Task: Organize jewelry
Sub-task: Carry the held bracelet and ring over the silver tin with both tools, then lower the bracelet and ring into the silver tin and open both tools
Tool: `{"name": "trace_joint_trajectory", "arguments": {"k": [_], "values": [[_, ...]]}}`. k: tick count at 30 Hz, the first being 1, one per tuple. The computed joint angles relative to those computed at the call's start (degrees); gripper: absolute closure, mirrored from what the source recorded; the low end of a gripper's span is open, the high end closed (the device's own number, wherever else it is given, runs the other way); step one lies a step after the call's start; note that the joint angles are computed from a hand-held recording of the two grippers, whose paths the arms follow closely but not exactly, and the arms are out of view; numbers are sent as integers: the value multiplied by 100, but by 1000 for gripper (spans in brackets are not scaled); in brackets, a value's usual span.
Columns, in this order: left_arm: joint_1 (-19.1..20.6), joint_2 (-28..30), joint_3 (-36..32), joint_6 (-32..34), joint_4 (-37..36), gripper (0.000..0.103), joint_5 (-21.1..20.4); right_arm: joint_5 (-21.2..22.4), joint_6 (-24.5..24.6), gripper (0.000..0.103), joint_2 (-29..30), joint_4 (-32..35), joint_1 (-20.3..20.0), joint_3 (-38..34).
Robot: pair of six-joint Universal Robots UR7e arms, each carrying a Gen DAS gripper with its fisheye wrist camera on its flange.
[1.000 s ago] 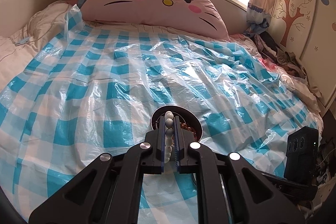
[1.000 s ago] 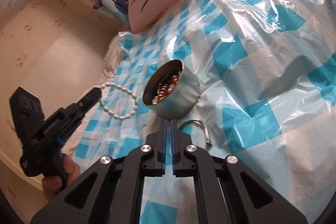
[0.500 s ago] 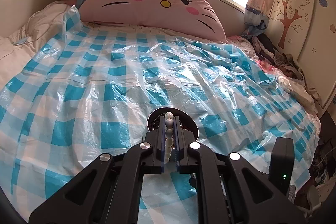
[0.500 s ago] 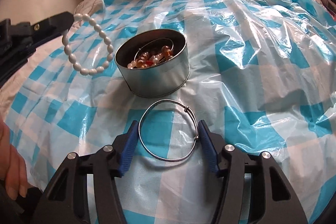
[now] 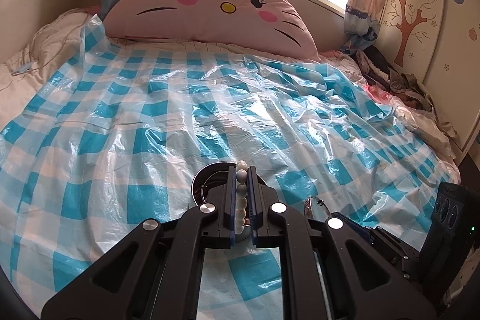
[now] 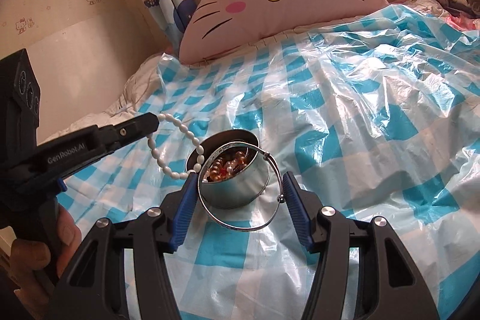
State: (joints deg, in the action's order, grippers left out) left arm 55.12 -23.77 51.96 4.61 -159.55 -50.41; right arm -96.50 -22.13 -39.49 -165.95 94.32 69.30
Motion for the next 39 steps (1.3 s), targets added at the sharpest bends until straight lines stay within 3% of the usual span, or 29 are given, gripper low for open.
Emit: {"name": "trace_joint_trajectory", "arguments": {"k": [16,27,32,39], "values": [[71,388,-674,-54,342,96,-43,132,-92,47,266,-121,-28,-458],[407,678,-1588,-1438,1842,96,-230,-62,-424,46,481,79,44,-758],[444,502,-1313,-1712,1492,94,-33,-193,-760,46,659,137,122,-970],[440,257,-855,-1929,585,62,511,-246,-1373,47,1128,265,264,-1599]]}}
